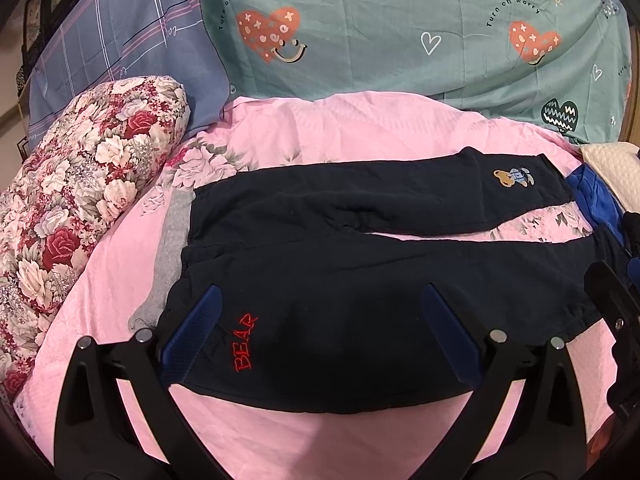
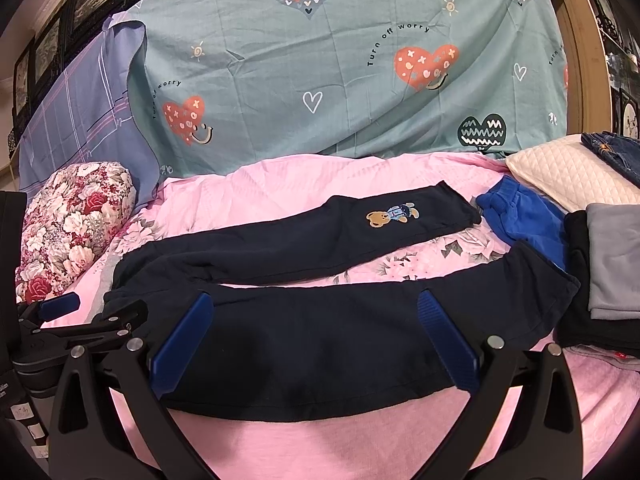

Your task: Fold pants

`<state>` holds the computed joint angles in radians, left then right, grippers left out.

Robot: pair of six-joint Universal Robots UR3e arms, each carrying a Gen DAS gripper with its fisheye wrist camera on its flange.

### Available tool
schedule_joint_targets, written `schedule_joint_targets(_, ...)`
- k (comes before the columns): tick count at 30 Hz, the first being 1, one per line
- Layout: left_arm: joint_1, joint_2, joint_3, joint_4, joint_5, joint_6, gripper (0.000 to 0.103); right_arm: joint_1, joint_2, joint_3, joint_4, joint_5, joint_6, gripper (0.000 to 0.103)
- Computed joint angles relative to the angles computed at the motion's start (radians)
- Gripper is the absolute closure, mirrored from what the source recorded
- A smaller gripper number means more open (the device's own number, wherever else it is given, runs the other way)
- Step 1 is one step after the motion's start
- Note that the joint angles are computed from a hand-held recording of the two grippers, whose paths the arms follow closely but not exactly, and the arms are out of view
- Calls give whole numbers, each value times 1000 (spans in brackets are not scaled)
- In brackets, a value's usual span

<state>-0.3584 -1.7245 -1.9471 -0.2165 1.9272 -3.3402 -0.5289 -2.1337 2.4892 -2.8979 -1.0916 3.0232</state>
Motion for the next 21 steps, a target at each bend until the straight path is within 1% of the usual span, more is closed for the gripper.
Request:
schedule_joint_targets(8,-5,10,-12,17,7,11,2,-4,-4,-4,9,4,1,1)
schedule_joint_targets(21,-11,9,-4,7,9,7,2,-5,-6,-4,10,5,0,1)
